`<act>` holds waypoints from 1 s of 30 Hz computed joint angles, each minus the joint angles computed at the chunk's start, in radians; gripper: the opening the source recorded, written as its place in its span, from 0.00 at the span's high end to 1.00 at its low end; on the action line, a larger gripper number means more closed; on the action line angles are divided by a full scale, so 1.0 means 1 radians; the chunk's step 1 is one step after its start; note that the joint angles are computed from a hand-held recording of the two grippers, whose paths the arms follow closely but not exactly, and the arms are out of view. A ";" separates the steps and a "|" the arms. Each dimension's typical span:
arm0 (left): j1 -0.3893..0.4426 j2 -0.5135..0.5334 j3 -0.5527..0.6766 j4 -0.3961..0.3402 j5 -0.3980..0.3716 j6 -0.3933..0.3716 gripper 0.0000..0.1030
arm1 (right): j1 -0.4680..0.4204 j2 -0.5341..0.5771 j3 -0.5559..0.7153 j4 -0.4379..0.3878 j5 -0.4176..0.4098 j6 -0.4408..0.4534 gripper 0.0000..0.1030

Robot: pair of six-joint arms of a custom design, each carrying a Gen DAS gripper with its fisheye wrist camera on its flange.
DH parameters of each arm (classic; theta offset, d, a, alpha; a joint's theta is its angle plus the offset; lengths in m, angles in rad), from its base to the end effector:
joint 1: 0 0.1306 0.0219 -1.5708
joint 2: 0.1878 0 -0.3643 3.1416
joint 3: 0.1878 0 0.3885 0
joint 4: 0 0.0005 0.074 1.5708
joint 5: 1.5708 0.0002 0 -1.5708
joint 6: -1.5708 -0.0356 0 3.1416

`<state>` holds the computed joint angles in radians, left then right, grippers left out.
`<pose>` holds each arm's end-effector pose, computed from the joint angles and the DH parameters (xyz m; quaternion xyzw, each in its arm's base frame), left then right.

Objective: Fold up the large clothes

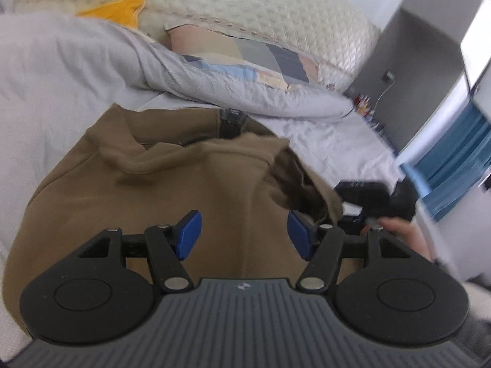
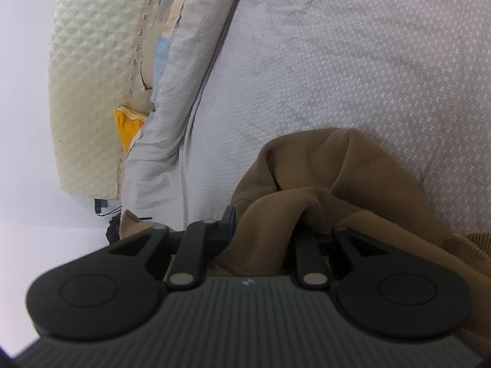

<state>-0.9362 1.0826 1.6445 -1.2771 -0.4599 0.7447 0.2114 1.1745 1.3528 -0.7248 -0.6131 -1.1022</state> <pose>0.2036 -0.2508 0.6160 -0.0094 0.8909 -0.1626 0.4240 0.4034 0.1070 0.5022 0.2246 0.8137 0.4936 0.2094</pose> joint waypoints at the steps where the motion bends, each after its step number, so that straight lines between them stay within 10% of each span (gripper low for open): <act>1: -0.010 0.021 0.001 -0.016 -0.012 0.018 0.35 | -0.003 -0.002 -0.004 0.005 -0.005 -0.001 0.79; 15: 0.004 0.150 0.036 -0.082 -0.086 0.041 0.33 | -0.081 -0.021 -0.069 0.122 -0.206 -0.092 0.71; 23: -0.004 0.129 0.014 -0.076 -0.094 0.035 0.32 | -0.106 -0.194 -0.170 0.180 -0.142 -0.135 0.52; 30: -0.036 0.100 -0.008 -0.047 -0.153 0.029 0.33 | -0.060 -0.311 -0.095 -0.048 0.069 0.241 0.33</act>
